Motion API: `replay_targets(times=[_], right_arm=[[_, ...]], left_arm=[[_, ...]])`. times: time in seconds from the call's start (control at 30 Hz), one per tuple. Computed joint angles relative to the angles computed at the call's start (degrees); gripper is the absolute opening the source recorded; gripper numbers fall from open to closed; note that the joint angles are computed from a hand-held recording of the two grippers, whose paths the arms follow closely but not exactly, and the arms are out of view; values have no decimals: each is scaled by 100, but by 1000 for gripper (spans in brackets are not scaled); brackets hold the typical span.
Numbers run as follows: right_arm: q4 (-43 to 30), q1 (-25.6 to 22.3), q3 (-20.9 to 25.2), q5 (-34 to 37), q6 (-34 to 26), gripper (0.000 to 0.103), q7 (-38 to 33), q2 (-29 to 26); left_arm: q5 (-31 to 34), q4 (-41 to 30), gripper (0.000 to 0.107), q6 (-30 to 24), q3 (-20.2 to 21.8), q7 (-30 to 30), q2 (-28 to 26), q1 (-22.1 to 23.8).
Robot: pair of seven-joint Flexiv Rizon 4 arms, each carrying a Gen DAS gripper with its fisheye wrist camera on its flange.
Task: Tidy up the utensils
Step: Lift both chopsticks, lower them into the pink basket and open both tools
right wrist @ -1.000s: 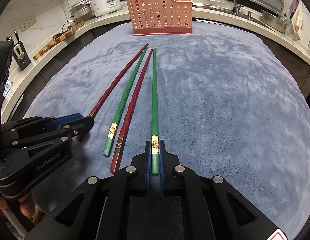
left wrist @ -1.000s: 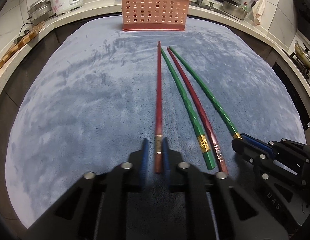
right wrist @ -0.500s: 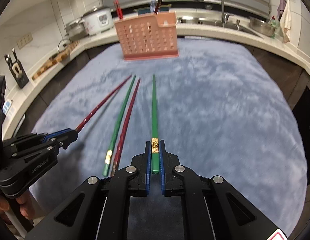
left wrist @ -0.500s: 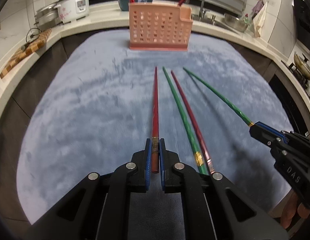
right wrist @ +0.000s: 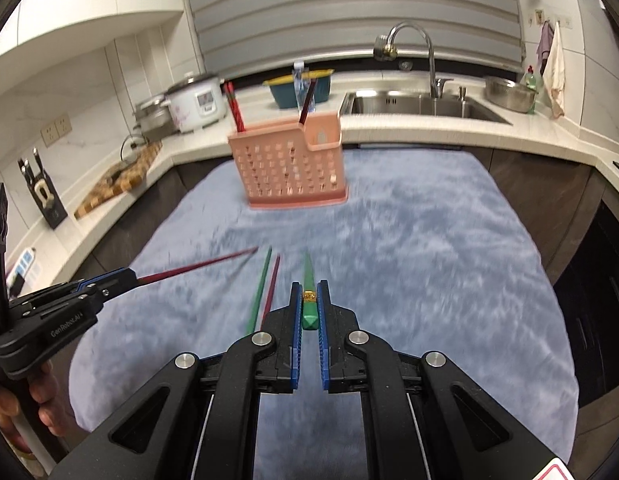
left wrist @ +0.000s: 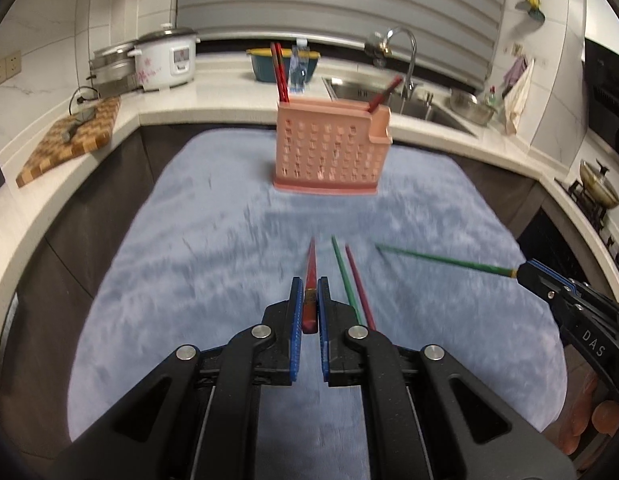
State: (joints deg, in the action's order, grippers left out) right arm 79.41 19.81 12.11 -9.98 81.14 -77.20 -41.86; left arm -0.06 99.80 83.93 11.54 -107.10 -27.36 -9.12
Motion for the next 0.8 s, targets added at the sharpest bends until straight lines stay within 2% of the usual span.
replay_targets(times=[0.17, 0.43, 0.67, 0.8], right_arm=[[-416, -34, 21, 16, -14, 7, -21, -106], [-1299, -34, 76, 74, -157, 7, -81, -428], [-2680, -9, 280, 327, -568, 7, -321, -993], [-3923, 125, 402, 538, -995, 7, -565, -1507]], left_arm=[[42, -329, 7, -55, 114, -24, -55, 22], [-41, -918, 7, -172, 57, 67, -211, 253], [-172, -1552, 7, -321, -94, 260, -393, 535], [-235, -2005, 7, -355, -155, 407, -525, 651]])
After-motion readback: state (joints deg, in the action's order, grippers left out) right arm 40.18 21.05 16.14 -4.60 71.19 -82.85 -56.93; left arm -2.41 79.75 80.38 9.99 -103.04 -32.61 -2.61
